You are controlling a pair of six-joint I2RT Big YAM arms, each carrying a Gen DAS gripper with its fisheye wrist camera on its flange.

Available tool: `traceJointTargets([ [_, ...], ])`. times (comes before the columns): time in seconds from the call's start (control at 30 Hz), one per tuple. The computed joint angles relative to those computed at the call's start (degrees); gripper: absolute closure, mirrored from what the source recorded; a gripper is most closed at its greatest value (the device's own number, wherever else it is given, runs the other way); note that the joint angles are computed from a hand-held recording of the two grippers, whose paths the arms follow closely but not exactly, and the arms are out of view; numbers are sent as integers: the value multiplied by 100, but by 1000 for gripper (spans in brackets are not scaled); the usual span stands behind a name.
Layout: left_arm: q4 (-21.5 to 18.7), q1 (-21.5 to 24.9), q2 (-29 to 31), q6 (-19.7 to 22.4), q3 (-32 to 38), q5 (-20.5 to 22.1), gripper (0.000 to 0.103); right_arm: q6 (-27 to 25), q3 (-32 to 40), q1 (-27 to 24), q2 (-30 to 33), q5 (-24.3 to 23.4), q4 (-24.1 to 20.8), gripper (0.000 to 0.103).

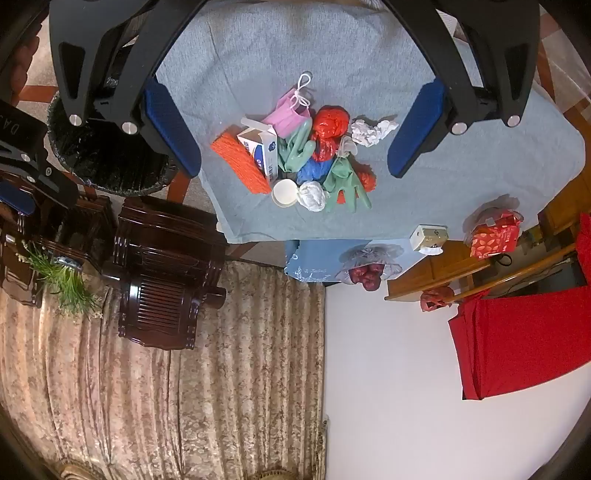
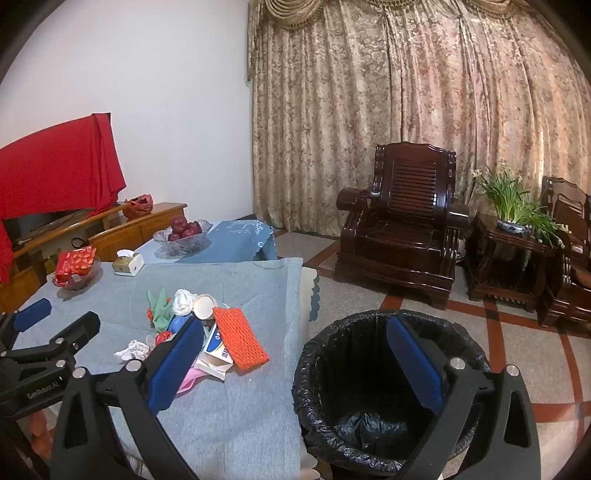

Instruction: Collect trash

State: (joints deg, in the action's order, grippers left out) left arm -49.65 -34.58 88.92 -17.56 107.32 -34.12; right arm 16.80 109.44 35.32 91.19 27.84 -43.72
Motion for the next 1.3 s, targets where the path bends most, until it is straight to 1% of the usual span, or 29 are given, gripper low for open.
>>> traceJointTargets([
  [0.93, -12, -2, 5, 14, 8, -14, 5, 6, 55, -19, 23, -18, -37, 6],
  [1.03, -19, -2, 6, 17, 11, -10, 5, 18, -20, -18, 17, -13, 8, 6],
  [1.3, -57, -1, 4, -11, 16, 2, 5, 71, 129, -61, 145, -101, -54, 6],
])
